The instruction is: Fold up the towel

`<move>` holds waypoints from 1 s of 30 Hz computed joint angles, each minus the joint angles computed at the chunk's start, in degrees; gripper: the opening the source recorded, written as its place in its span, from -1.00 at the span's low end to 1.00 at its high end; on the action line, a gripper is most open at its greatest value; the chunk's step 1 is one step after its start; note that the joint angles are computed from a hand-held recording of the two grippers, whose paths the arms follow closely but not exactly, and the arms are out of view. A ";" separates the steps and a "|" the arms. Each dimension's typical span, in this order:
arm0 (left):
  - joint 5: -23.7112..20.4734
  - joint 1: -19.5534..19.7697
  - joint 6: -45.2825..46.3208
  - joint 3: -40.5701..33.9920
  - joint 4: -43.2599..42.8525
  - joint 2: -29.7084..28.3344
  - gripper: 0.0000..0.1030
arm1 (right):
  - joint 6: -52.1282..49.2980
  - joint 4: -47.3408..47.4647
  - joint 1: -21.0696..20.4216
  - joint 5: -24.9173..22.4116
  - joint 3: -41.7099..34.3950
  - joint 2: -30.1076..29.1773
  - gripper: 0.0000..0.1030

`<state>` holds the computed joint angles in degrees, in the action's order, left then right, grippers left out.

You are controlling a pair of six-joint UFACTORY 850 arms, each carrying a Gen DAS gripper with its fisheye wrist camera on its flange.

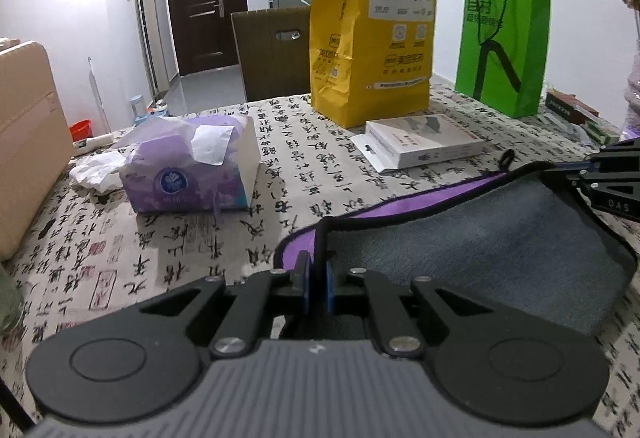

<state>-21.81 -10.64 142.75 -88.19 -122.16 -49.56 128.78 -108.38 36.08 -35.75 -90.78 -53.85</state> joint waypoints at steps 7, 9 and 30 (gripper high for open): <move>3.81 -0.47 -14.43 -9.63 13.19 -5.68 -0.85 | -5.63 2.39 -2.09 2.20 -4.81 -2.96 -0.92; 4.54 -0.47 -16.05 -11.63 14.14 -6.88 -0.85 | -7.29 3.47 -2.58 2.48 -5.96 -3.76 -0.92; 5.91 -0.25 -26.70 -12.54 23.10 -7.14 0.78 | -8.16 6.52 -3.64 3.46 -7.35 -4.50 0.11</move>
